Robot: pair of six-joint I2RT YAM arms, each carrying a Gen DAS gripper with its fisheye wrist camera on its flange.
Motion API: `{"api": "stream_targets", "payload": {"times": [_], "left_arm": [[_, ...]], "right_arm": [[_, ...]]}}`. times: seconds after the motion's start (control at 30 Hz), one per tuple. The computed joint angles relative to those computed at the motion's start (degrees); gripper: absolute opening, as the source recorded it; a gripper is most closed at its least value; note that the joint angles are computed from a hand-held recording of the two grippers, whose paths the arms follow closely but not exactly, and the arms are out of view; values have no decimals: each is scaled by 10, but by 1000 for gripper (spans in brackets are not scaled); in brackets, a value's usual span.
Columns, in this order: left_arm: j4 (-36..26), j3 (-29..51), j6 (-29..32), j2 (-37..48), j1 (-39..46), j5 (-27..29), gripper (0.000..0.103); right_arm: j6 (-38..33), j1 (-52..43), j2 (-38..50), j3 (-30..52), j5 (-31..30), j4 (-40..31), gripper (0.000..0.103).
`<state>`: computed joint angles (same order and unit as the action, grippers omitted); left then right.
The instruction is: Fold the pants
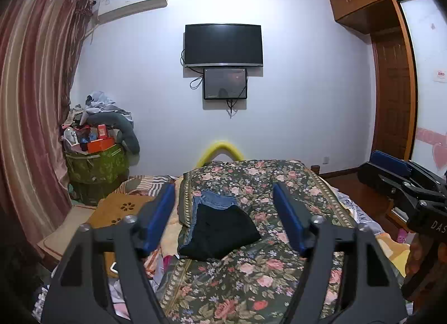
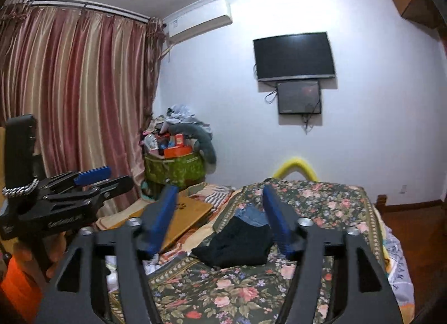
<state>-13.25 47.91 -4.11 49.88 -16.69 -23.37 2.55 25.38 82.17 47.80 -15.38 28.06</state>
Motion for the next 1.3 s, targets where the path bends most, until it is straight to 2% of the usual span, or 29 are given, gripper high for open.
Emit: {"api": "stream_targets", "payload": {"times": [0.03,0.07,0.1,0.17,0.2,0.47,0.87,1.3], "left_arm": [[1,-6,-3,-7,-3,-4,84],[1,-10,-6,-13,-9,-11,93],[3,-15,-9,-18,-15,-22,100],[4,-22,-12,-26,-30,-45,103],[3,-22,-13,-28,-31,-44,103],[-8,-28,-29,-41,-44,-63,103],[-1,-34,-32,-34,-45,-59,103],[4,-31,-41,-15,-58,-72,103]], "right_arm": [[4,1,-9,-6,4,-3,78],[6,1,-14,-9,7,-3,87],[8,2,-22,-17,12,-2,90],[7,3,-27,-19,22,-2,102],[5,3,-31,-24,25,-1,103],[7,4,-45,-40,39,-4,103],[10,5,-55,-64,49,16,103],[11,9,-61,-61,56,-10,103]]}}
